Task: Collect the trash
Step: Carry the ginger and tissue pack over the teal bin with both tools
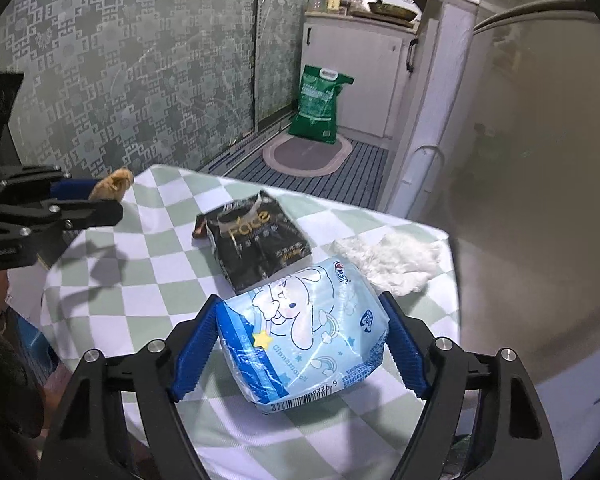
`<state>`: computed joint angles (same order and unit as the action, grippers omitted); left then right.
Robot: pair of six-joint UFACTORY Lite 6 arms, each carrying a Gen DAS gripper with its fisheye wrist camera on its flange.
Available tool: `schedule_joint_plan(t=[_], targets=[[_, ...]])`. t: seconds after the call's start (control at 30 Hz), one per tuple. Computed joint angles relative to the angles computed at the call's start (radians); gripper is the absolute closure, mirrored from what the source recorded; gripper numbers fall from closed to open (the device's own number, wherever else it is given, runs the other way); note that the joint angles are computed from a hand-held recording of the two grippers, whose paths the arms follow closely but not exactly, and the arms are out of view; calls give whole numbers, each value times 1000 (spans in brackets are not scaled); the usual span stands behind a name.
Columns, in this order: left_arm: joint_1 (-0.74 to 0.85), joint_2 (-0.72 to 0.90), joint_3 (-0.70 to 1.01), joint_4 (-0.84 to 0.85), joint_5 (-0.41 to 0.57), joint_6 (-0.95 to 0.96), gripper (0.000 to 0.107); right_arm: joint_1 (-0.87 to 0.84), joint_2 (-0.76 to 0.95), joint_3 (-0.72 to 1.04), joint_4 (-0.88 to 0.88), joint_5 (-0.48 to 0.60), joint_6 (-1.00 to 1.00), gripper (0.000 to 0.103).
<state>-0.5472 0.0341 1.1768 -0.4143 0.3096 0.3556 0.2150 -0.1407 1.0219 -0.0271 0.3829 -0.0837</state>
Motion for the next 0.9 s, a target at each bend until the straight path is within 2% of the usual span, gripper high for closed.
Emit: schedule_joint_plan(t=[0.23, 0.5, 0.9], targets=[[32, -47, -34, -43, 6, 40, 73, 29, -51, 32, -9, 23, 43, 24], [105, -104, -99, -67, 24, 92, 73, 134, 6, 121, -116, 37, 179, 24], [334, -182, -198, -263, 110, 369, 73, 285, 144, 289, -264, 79, 361, 24]])
